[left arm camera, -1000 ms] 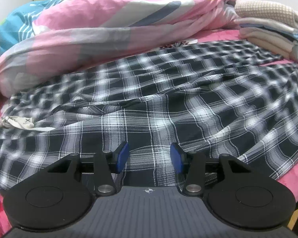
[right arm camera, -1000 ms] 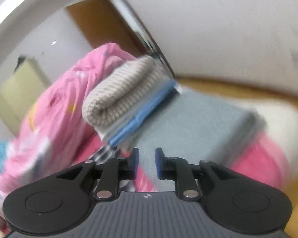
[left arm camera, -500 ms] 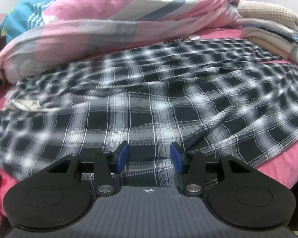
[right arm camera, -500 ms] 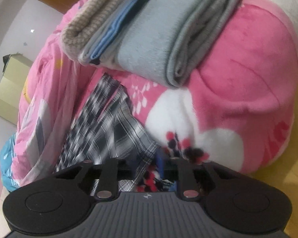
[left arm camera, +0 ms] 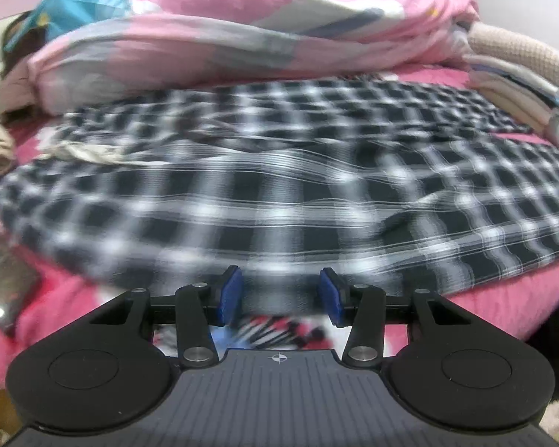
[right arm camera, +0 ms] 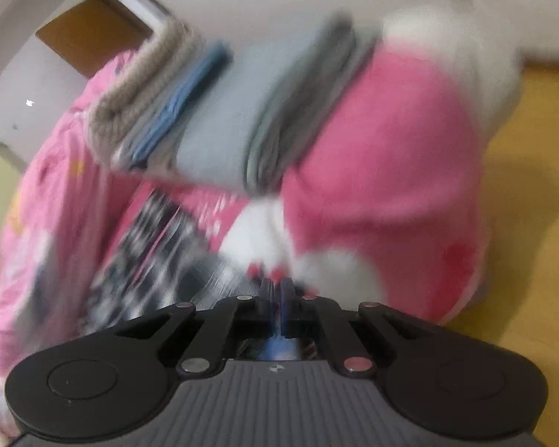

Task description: Fold clothes

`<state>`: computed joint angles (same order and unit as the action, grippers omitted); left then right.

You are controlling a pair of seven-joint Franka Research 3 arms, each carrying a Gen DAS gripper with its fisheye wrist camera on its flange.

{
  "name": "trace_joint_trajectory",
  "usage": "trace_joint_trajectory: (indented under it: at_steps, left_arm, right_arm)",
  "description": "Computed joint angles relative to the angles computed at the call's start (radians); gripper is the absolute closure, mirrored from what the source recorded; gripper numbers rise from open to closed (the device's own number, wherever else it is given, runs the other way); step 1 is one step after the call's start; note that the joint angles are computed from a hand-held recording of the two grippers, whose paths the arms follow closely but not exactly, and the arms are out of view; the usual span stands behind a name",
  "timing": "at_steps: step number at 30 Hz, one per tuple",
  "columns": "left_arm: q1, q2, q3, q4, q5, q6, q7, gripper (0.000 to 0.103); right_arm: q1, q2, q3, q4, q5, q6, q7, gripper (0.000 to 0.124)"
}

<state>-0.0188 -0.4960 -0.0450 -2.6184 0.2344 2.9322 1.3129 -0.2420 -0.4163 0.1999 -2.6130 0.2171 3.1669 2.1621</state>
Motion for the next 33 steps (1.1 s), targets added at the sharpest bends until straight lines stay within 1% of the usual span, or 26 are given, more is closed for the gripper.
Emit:
trace_joint_trajectory:
  at_steps: [1,2,3,4,6,7,8,9,11,12,13,14,15,16,17,18,19,21,23,25,26,28,29,30,31,33]
  left_arm:
    - [0.016,-0.025,-0.005,-0.010,0.009,-0.013,-0.005,0.057]
    - [0.031,-0.050,-0.009,-0.020,0.018,-0.026,-0.010,0.057]
    - [0.049,-0.061,-0.017,-0.023,0.032,-0.030,-0.015,0.057]
    - [0.074,-0.066,-0.031,-0.026,0.055,-0.019,-0.024,0.057]
    - [0.131,-0.067,-0.068,-0.030,0.105,0.015,-0.053,0.057]
    - [0.158,-0.055,-0.088,-0.026,0.129,0.040,-0.073,0.057]
    - [0.187,-0.042,-0.109,-0.022,0.154,0.066,-0.095,0.057]
    - [0.204,-0.025,-0.121,-0.018,0.166,0.089,-0.119,0.057]
    - [0.195,0.009,-0.112,-0.002,0.157,0.090,-0.154,0.057]
    - [0.178,0.020,-0.094,0.001,0.145,0.089,-0.162,0.057]
    - [0.172,0.024,-0.084,-0.002,0.142,0.097,-0.168,0.057]
    - [0.165,0.028,-0.072,-0.006,0.138,0.106,-0.173,0.057]
    - [0.170,0.024,-0.071,-0.016,0.142,0.125,-0.180,0.057]
    - [0.179,0.027,-0.070,-0.023,0.148,0.151,-0.184,0.057]
    - [0.189,0.030,-0.071,-0.030,0.155,0.178,-0.186,0.057]
    - [0.199,0.038,-0.073,-0.033,0.163,0.207,-0.183,0.057]
    - [0.210,0.051,-0.077,-0.033,0.172,0.233,-0.177,0.056]
    - [0.243,0.082,-0.100,-0.020,0.180,0.243,-0.179,0.056]
    - [0.251,0.105,-0.111,-0.005,0.175,0.206,-0.192,0.056]
    - [0.223,0.113,-0.085,-0.003,0.158,0.175,-0.199,0.056]
    - [0.207,0.113,-0.063,-0.013,0.148,0.193,-0.198,0.056]
    - [0.200,0.107,-0.054,-0.024,0.145,0.205,-0.196,0.056]
    - [0.198,0.105,-0.050,-0.030,0.143,0.211,-0.195,0.056]
    - [0.206,0.104,-0.057,-0.032,0.149,0.217,-0.193,0.056]
    - [0.214,0.103,-0.064,-0.035,0.154,0.222,-0.192,0.056]
    - [0.231,0.101,-0.079,-0.041,0.166,0.233,-0.189,0.056]
  right_arm:
    - [-0.060,-0.026,0.056,0.003,-0.108,-0.004,0.052,0.120]
    - [-0.086,-0.044,0.100,0.015,-0.155,0.000,0.035,0.120]
    - [-0.076,-0.036,0.132,0.040,-0.132,0.010,-0.050,0.120]
    - [-0.031,-0.021,0.142,0.070,-0.042,0.015,-0.205,0.120]
    - [0.135,0.058,0.109,0.167,0.164,-0.004,-0.556,0.117]
    - [0.223,0.102,0.085,0.219,0.275,-0.024,-0.731,0.111]
    - [0.310,0.157,0.053,0.272,0.353,-0.037,-0.871,0.107]
    - [0.397,0.213,0.010,0.325,0.360,-0.054,-0.943,0.101]
    - [0.572,0.317,-0.113,0.415,0.257,-0.101,-0.934,0.101]
    - [0.659,0.364,-0.178,0.459,0.262,-0.132,-0.954,0.101]
    - [0.747,0.394,-0.258,0.488,0.229,-0.167,-0.919,0.101]
    - [0.819,0.406,-0.331,0.500,0.170,-0.222,-0.869,0.101]
    - [0.859,0.418,-0.368,0.513,0.124,-0.278,-0.830,0.101]
    - [0.866,0.395,-0.371,0.491,0.079,-0.303,-0.833,0.100]
    - [0.855,0.368,-0.355,0.463,0.034,-0.319,-0.840,0.099]
    - [0.843,0.342,-0.338,0.437,-0.009,-0.337,-0.848,0.095]
    - [0.832,0.325,-0.327,0.446,-0.028,-0.396,-0.883,0.094]
    - [0.825,0.342,-0.311,0.511,0.043,-0.437,-0.965,0.094]
    - [0.813,0.365,-0.293,0.582,0.112,-0.475,-1.039,0.094]
    - [0.804,0.449,-0.265,0.701,0.233,-0.466,-1.130,0.094]
    - [0.794,0.500,-0.245,0.764,0.286,-0.463,-1.177,0.094]
    - [0.768,0.606,-0.200,0.898,0.351,-0.485,-1.236,0.094]
    - [0.786,0.660,-0.214,0.970,0.376,-0.516,-1.252,0.094]
    - [0.770,0.720,-0.197,1.058,0.375,-0.568,-1.237,0.094]
    - [0.726,0.782,-0.145,1.145,0.353,-0.609,-1.208,0.094]
    - [0.713,0.899,-0.123,1.320,0.322,-0.714,-1.144,0.094]
